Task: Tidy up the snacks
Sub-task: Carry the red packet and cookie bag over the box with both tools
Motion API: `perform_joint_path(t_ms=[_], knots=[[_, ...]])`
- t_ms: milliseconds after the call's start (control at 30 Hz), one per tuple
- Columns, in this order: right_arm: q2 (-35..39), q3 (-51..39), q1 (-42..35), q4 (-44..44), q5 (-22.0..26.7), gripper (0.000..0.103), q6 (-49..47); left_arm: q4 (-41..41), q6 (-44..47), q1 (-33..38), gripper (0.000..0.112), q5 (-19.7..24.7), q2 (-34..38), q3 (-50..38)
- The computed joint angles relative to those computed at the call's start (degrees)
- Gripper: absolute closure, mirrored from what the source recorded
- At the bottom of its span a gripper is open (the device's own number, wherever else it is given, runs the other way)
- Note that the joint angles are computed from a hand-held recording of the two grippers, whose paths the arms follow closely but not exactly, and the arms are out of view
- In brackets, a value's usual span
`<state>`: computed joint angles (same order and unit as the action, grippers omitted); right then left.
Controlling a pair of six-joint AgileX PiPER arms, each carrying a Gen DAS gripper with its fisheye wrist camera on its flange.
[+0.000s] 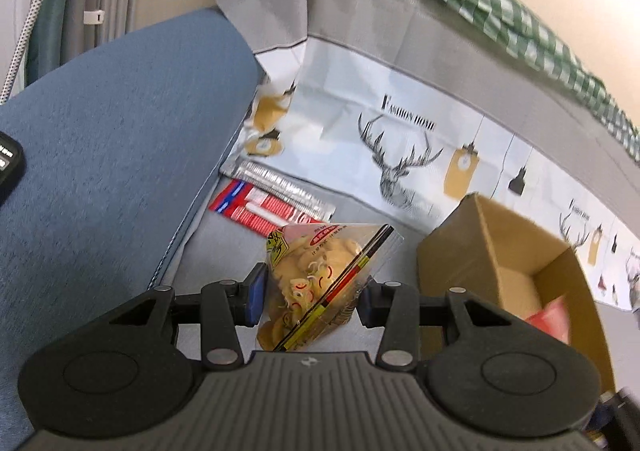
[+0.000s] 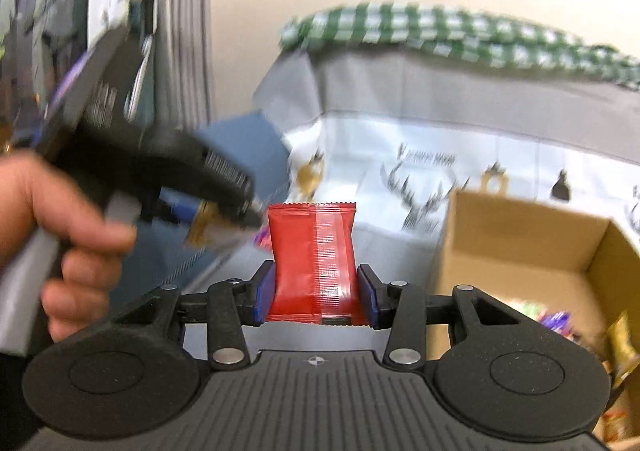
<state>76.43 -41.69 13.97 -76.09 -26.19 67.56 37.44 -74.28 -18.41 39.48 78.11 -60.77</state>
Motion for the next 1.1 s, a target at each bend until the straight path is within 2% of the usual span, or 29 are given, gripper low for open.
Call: perform_joint_path(t_ms=[200, 333, 433, 567, 700, 833, 1000, 1100], knots=[[-1.2, -7.1, -11.1, -8.1, -7.2, 0.058, 11.7, 2.9, -3.6, -1.4, 0.064, -2.4, 0.4, -0.8], [1.7, -14.2, -18.0, -9.3, -10.7, 0.058, 12.7, 5.2, -5.8, -3.0, 0.064, -4.3, 1.6, -1.8], [5.7, -18.7, -21.0, -6.0, -10.0, 0.058, 8.4, 7.0, -7.4, -4.4, 0.064, -5.9, 3.1, -2.9], [10.5, -18.9, -24.0, 1.2, -7.4, 0.058, 1.1, 11.0, -10.2, -6.5, 0.064, -8.1, 5.9, -5.0], [14.8, -21.2, -25.5, -4.9, -4.5, 0.058, 7.5, 17.2, -14.5, -8.6, 0.064, -11.7, 8.2, -6.6], [16.9, -22.3, -26.4, -3.0, -5.3, 0.058, 4.4, 25.7, -19.3, -11.2, 0.064, -13.2, 11.7, -8.1], [18.3, -22.7, -26.7, -3.4, -4.7, 0.058, 3.5, 32.0, -23.7, -12.7, 0.064, -16.0, 15.6, -10.5], [18.3, -22.6, -27.3, -3.5, -4.7, 0.058, 2.6, 34.3, -23.2, -13.6, 0.064, -17.6, 18.3, -12.8]])
